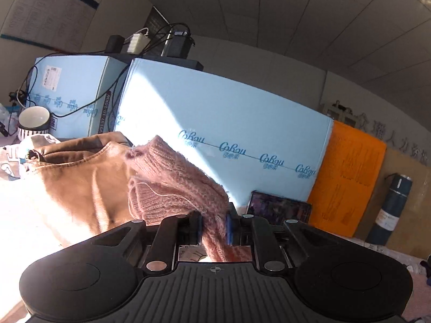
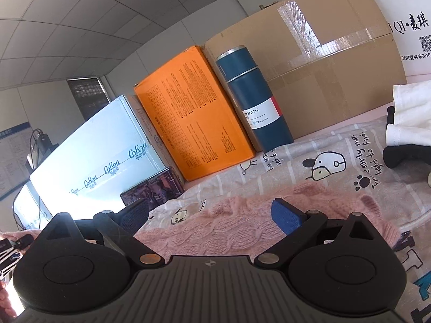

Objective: Fold clothes

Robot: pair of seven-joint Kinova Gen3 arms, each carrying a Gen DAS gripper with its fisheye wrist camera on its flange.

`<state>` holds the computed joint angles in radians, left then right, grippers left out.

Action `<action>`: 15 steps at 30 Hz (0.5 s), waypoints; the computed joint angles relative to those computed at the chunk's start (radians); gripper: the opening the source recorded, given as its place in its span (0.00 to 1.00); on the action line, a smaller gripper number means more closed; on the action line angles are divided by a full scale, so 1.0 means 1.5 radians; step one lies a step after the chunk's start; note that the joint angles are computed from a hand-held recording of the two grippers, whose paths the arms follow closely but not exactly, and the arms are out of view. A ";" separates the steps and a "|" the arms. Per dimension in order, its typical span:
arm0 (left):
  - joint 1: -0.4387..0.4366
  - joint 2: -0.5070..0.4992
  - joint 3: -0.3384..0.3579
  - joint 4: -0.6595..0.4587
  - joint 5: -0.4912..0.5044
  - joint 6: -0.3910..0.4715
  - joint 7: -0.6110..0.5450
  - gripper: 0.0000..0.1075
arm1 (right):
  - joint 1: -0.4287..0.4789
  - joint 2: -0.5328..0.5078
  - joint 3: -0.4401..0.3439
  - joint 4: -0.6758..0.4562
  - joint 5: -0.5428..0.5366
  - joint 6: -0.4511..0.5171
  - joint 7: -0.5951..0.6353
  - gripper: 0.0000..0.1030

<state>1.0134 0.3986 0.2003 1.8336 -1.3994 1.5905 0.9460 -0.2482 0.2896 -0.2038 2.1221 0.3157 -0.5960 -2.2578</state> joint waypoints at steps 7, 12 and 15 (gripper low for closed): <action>0.006 0.037 -0.011 -0.047 -0.031 -0.026 -0.124 0.16 | 0.002 -0.002 -0.001 0.003 0.007 -0.004 -0.003 0.95; 0.013 0.060 -0.017 -0.074 -0.091 -0.099 -0.229 0.17 | 0.008 -0.001 -0.004 0.002 0.021 -0.003 -0.018 0.95; 0.005 0.067 -0.020 -0.089 -0.096 -0.161 -0.278 0.19 | 0.008 -0.002 -0.004 0.002 0.027 -0.003 -0.020 0.95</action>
<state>1.0215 0.4990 0.1699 1.7007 -1.5440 1.3483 0.5287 -0.2358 0.2869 -0.2096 2.1257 0.3567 -0.6008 -2.2880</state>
